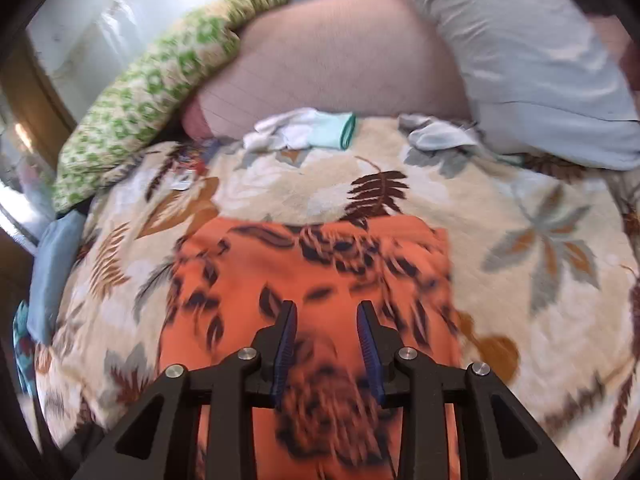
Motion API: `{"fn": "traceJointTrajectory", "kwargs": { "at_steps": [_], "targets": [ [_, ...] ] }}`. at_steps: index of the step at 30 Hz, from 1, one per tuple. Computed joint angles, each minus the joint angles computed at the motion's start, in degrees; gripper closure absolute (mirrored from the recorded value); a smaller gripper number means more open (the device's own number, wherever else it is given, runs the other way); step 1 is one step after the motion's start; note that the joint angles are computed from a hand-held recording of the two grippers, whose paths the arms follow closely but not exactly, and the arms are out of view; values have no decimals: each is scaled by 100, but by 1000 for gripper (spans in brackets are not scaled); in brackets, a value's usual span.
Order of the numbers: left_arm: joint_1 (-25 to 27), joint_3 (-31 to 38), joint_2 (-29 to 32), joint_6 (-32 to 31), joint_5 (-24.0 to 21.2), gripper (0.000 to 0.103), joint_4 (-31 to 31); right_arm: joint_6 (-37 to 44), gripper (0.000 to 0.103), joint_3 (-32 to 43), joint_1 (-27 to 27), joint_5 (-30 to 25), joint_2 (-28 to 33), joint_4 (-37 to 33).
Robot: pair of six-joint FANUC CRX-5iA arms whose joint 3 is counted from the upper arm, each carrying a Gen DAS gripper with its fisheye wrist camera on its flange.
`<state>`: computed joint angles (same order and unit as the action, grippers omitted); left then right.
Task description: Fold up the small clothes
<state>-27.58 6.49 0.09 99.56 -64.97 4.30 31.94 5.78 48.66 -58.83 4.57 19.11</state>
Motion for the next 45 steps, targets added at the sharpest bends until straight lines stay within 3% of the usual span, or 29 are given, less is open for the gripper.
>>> {"fn": "traceJointTrajectory", "kwargs": {
  "at_steps": [4,8,11,14,19,23,26,29,32,36,37,39,40,42,45],
  "targets": [
    [64,-201,-275,60,416,8,105,-972,68,-1246,297,393,-1070,178],
    [-6,-85,-147,298,264,8,-84,-1705,68,-1894,526,444,-1662,28],
    [-125,111,106,526,-146,8,-392,-1700,68,-2052,483,603,-1759,-444],
    [-45,-41,80,568,-114,8,-157,-1535,68,-2050,434,577,-1697,-891],
    [105,-144,48,324,-154,8,61,-1407,68,-2215,418,717,-1805,-1029],
    [275,-175,106,-27,-291,8,396,-1216,68,-2125,535,420,-1755,-937],
    [491,-340,-99,-302,19,8,801,-1206,68,-1985,530,336,-1726,-838],
    [609,-374,-297,-311,562,8,875,-1336,68,-2162,650,834,-1918,-176],
    [541,-172,-217,204,1072,8,520,-1661,68,-2349,599,1493,-1953,651],
    [321,401,323,436,827,8,37,-1566,68,-2248,243,2179,-1703,393],
    [256,491,425,529,744,8,-136,-1407,68,-2148,136,2226,-1600,60],
    [54,973,774,829,116,8,-779,-1133,68,-1904,-58,2143,-1367,-524],
    [66,979,845,849,20,8,-773,-1132,67,-1803,-112,1944,-1261,-658],
    [166,779,777,884,179,6,-573,-1095,67,-1699,-244,1726,-1100,-1020],
    [-30,1018,783,995,2,6,-1072,-1036,67,-1638,-279,1789,-1077,-1098]
  ]
}}
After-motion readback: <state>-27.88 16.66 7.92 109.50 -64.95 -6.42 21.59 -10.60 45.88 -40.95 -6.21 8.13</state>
